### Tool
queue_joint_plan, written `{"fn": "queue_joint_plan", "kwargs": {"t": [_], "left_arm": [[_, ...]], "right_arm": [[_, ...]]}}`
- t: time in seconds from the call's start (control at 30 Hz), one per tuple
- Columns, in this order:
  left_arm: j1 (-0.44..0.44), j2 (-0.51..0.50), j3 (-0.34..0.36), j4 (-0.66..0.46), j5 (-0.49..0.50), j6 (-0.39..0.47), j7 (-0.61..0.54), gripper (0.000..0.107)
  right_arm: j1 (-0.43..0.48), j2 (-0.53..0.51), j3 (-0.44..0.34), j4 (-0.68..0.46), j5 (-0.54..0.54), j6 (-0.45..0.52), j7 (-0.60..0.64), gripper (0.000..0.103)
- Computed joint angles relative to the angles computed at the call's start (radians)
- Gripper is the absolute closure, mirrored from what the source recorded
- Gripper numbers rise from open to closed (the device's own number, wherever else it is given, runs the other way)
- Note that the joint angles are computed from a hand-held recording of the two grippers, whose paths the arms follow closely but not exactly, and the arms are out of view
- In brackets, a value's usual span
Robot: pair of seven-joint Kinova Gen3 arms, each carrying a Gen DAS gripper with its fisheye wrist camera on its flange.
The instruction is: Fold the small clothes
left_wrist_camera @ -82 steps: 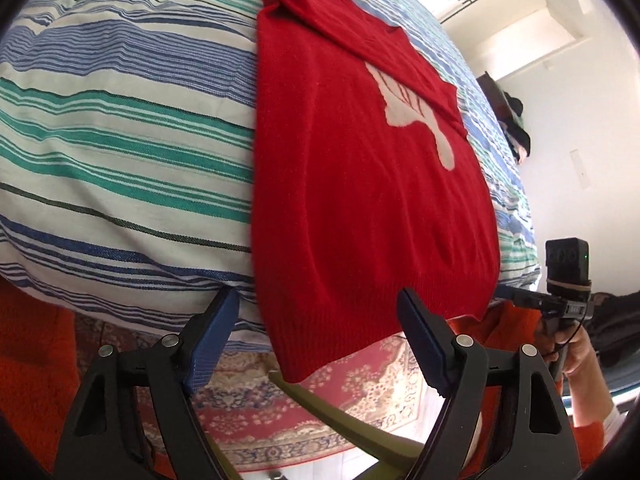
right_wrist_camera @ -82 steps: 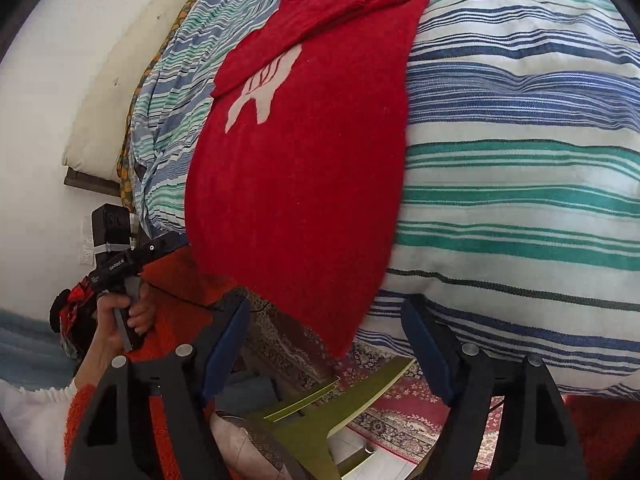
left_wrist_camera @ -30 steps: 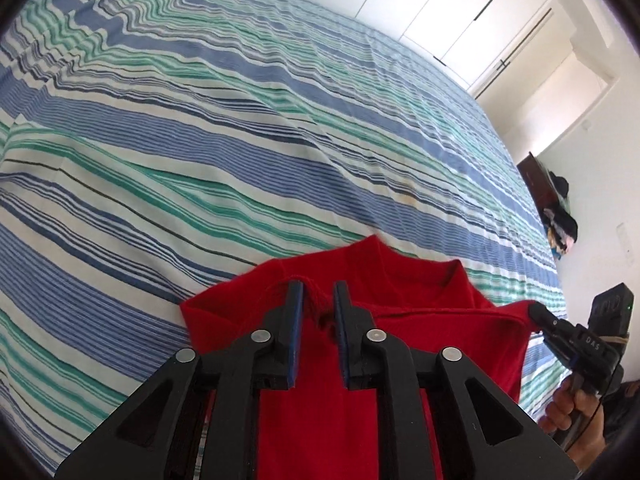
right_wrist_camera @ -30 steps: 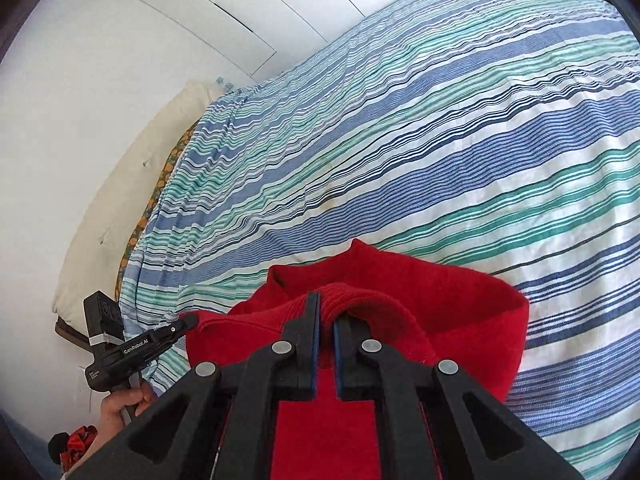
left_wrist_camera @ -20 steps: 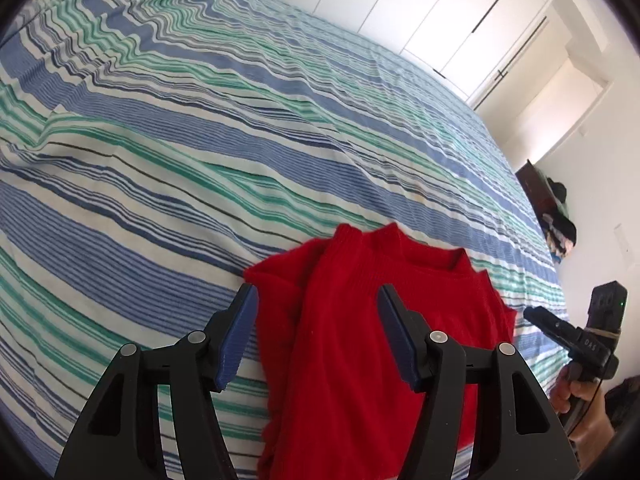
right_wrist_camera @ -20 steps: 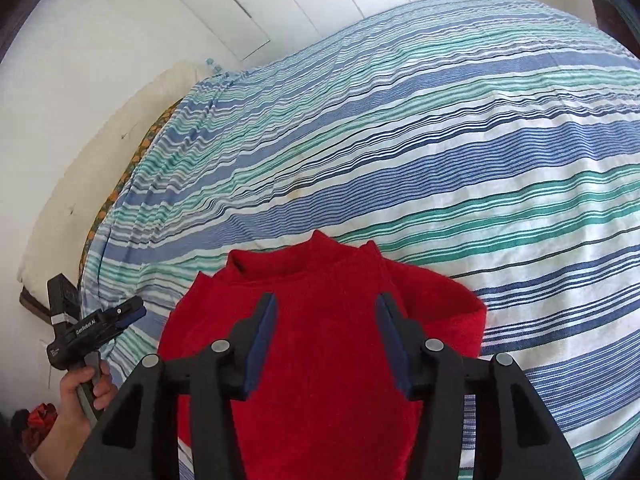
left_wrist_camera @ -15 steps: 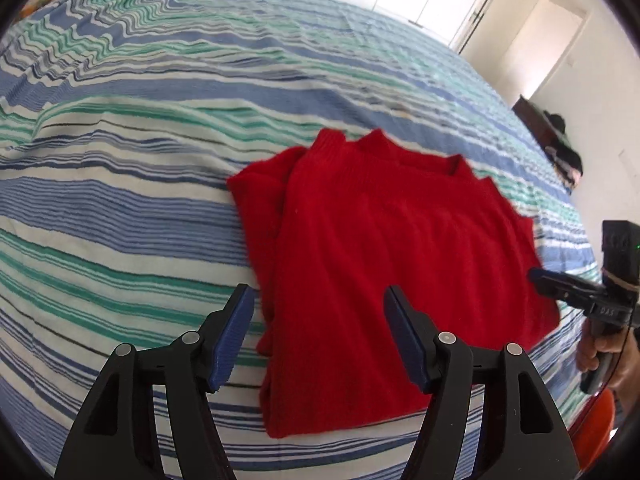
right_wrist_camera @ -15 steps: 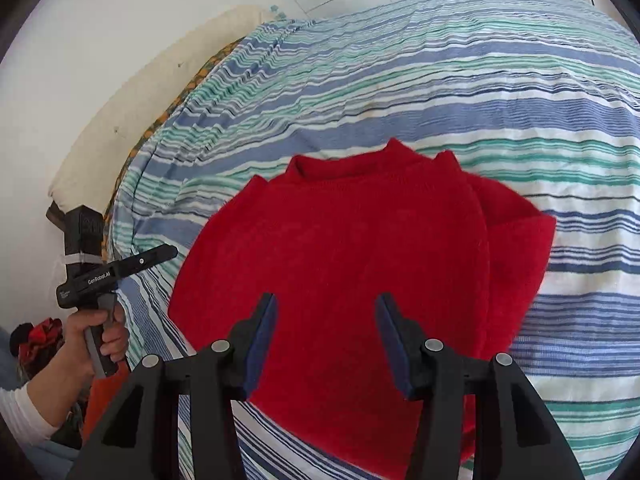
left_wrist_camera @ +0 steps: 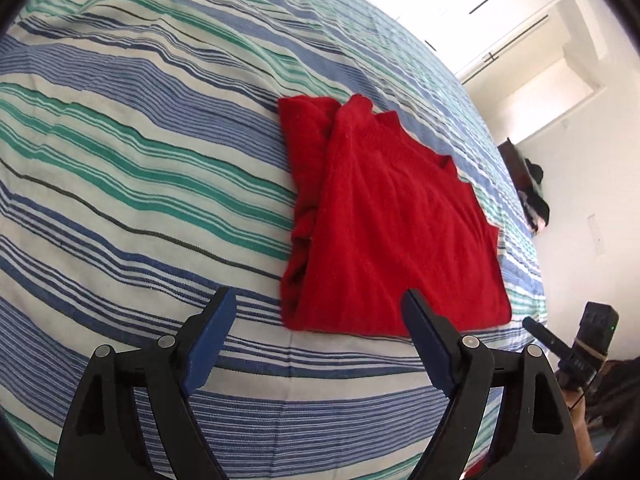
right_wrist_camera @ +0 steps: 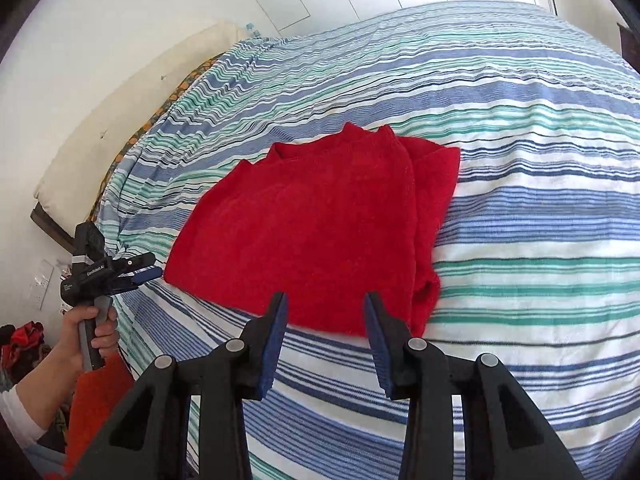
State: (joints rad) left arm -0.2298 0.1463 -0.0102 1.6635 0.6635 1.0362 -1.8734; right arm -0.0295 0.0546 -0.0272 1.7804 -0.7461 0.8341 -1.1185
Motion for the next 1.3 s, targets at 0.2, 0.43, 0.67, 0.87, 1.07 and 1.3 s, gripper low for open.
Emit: {"fn": "queue_joint_plan", "kwargs": {"t": [0.2, 0.43, 0.67, 0.87, 1.07, 1.3], "left_arm": [[-0.045, 0.060, 0.018, -0.052, 0.125, 0.037, -0.049, 0.022], [-0.061, 0.251, 0.057, -0.228, 0.127, 0.100, 0.081, 0.023], [-0.099, 0.256, 0.092, -0.208, 0.162, 0.078, 0.083, 0.099], [-0.046, 0.190, 0.100, -0.299, 0.134, 0.102, 0.180, 0.100], [0.147, 0.224, 0.145, -0.564, -0.024, 0.139, 0.359, 0.100], [0.400, 0.375, 0.177, -0.792, -0.232, 0.166, 0.507, 0.100]], "right_arm": [[-0.071, -0.132, -0.024, 0.189, 0.084, -0.067, -0.061, 0.063], [-0.122, -0.215, 0.056, 0.338, 0.014, -0.117, -0.090, 0.063], [-0.144, -0.214, 0.070, 0.343, 0.027, -0.156, -0.087, 0.063], [-0.148, -0.221, 0.095, 0.359, -0.025, -0.166, -0.020, 0.063], [-0.123, -0.211, 0.126, 0.373, -0.113, -0.154, 0.077, 0.063], [-0.080, -0.239, 0.153, 0.393, -0.164, -0.130, 0.138, 0.063]]}}
